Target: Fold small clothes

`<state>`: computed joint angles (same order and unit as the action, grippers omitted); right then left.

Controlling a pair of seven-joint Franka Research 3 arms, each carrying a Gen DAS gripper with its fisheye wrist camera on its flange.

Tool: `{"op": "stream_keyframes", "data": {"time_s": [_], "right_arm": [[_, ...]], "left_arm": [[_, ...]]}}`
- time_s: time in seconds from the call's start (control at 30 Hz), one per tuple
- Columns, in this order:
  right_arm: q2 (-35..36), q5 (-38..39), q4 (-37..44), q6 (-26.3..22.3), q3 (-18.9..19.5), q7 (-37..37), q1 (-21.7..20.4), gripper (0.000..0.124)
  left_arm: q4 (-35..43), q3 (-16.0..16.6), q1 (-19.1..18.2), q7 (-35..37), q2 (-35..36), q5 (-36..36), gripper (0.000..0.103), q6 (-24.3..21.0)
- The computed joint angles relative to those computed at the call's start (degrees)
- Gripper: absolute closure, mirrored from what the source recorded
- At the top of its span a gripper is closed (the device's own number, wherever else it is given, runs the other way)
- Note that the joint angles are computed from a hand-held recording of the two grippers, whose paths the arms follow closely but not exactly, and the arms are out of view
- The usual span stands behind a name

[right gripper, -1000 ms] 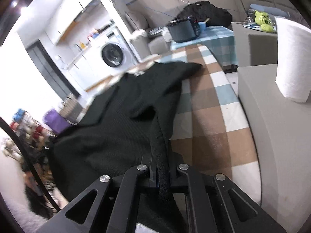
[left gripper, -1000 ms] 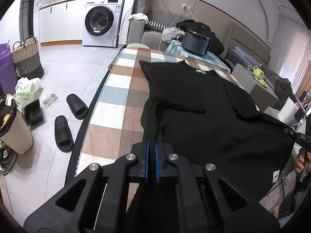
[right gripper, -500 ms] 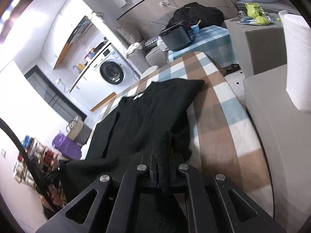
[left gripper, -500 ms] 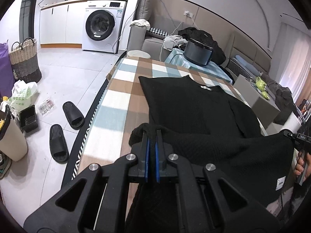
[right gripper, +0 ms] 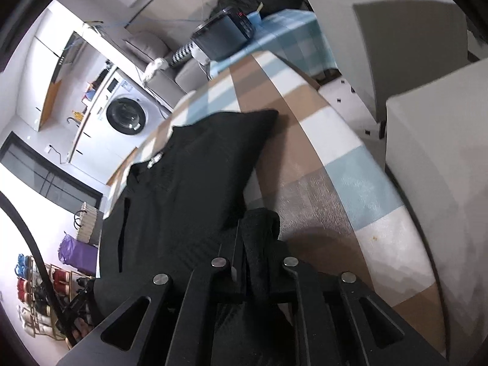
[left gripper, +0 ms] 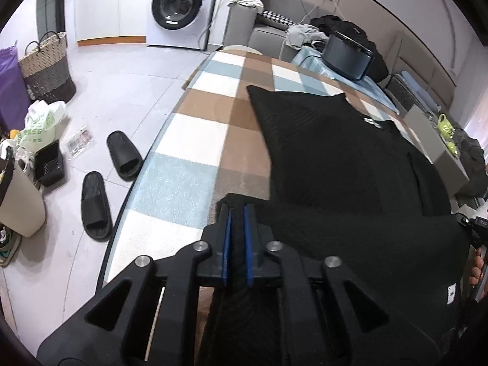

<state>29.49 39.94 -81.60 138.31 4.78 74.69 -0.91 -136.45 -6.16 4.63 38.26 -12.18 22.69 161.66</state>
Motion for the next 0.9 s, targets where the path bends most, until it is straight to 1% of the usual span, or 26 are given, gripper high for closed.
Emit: {"op": "stream_keyframes", "data": {"time_s": [0.03, 0.07, 0.1, 0.13, 0.17, 0.2, 0.23, 0.33, 0.4, 0.5, 0.63, 0.7, 0.77, 0.83, 0.9], "right_arm": [[-0.2, -0.3, -0.3, -0.6, -0.2, 0.3, -0.1, 0.109], [-0.7, -0.6, -1.0, -0.3, -0.4, 0.2, 0.0, 0.105], [-1.5, -0.8, -2.1, 0.3, -0.5, -0.1, 0.1, 0.092], [-2.9, -1.0, -4.0, 1.4, -0.8, -0.4, 0.2, 0.079], [-5.0, -0.4, -6.9, 3.1, -0.9, -1.5, 0.0, 0.076], [-6.4, 0.5, -9.0, 4.3, -0.8, -2.7, -0.3, 0.076], [-8.2, 1.6, -11.3, 5.0, -0.8, -4.1, -0.7, 0.075], [-10.7, 4.4, -14.5, 3.7, -1.0, -7.0, -1.5, 0.071], [-11.4, 5.8, -15.7, 2.7, -1.3, -8.6, -1.6, 0.071], [-10.7, 6.3, -15.3, 0.9, -1.7, -9.1, -1.1, 0.071], [-9.2, 5.5, -12.8, -1.9, -1.4, -11.0, -0.1, 0.071], [-9.0, 4.9, -12.6, -1.5, -1.2, -12.1, 0.6, 0.071], [-8.4, 3.1, -11.8, -1.0, -1.5, -11.3, 1.7, 0.071], [-7.9, 2.3, -11.2, -0.5, -1.5, -10.9, 2.1, 0.071], [-7.5, 2.1, -10.9, -0.2, -1.3, -10.9, 2.2, 0.071]], "left_arm": [[-0.2, -0.2, 0.3, -0.8, -0.2, 0.6, 0.086, -0.4], [-0.6, -0.4, 0.6, -1.4, -0.7, 1.0, 0.074, -0.7], [-0.9, -0.6, 0.9, -2.3, -1.2, 1.8, 0.059, -1.2], [-1.7, -1.1, 1.6, -3.8, -2.1, 3.1, 0.053, -1.6], [-2.5, -1.1, 1.8, -4.5, -3.0, 3.6, 0.047, -1.6], [-3.5, -0.9, 1.7, -4.6, -4.0, 3.4, 0.046, -1.4], [-4.4, 0.1, 0.7, -3.3, -4.6, 1.7, 0.046, -1.0], [-6.3, 1.6, -0.9, -0.4, -5.3, -2.3, 0.046, 0.6], [-6.5, 1.0, -0.7, -0.2, -5.3, -2.9, 0.046, 0.8], [-4.9, 0.7, -1.2, 0.9, -3.7, -4.2, 0.046, -0.2], [-2.0, -0.3, -1.0, -0.1, -1.5, -3.8, 0.046, -2.4], [-1.0, -0.3, -1.1, -0.2, -0.5, -3.5, 0.046, -2.1], [0.1, -0.3, -1.5, 0.4, 0.5, -3.5, 0.046, -2.8], [0.7, -0.2, -1.7, 0.6, 1.3, -3.6, 0.046, -2.4], [1.4, 0.0, -2.0, 1.3, 2.1, -3.9, 0.051, -2.1]]}}
